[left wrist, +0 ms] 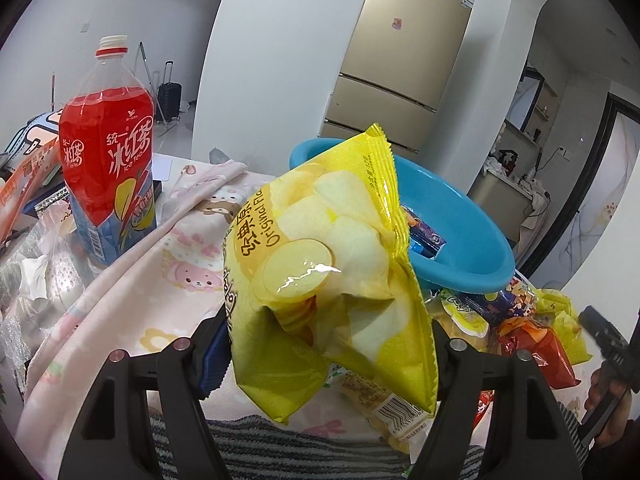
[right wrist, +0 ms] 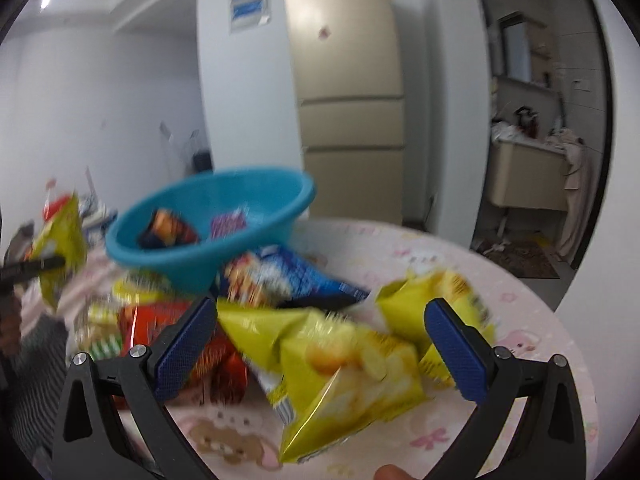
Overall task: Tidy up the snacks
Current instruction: 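Grasp the yellow chip bag with the left tool while the right tool grasps another yellow bag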
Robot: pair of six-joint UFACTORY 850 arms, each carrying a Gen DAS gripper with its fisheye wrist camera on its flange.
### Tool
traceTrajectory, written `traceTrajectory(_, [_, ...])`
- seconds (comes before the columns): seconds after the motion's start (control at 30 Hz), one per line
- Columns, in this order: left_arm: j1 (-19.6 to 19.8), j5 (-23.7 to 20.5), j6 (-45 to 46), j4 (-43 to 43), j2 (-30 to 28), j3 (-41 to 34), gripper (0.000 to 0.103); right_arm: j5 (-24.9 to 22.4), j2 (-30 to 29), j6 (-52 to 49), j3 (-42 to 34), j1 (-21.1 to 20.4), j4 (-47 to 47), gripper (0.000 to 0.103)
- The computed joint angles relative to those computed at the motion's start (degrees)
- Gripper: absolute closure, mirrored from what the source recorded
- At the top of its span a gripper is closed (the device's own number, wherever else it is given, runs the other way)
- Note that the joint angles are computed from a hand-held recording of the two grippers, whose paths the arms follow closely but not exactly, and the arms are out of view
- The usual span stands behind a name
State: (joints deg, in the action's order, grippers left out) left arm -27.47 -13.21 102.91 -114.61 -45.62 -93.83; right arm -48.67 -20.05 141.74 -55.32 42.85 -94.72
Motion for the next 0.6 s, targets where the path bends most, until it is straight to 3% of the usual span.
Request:
traceTrajectory(0.23, [-0.12,0.26,-0.45,0.73,0.00,-0.07,0.027,7.84,-3.56,-12.76,-3.17,-2.18,10.15,0.000])
traceTrajectory(0.47, [-0.24,0.54,-1.49,1.77,-0.08,-0.18,0.027,8.45,-4.31,-14.69,-3.55,-2.52,13.11,0.001])
traceTrajectory(0.6, [-0.38,0.59,0.06,0.29,0.00,0.01,0.027,8.16,-4.10,-13.85,-3.34,-2.24,12.48,0.014])
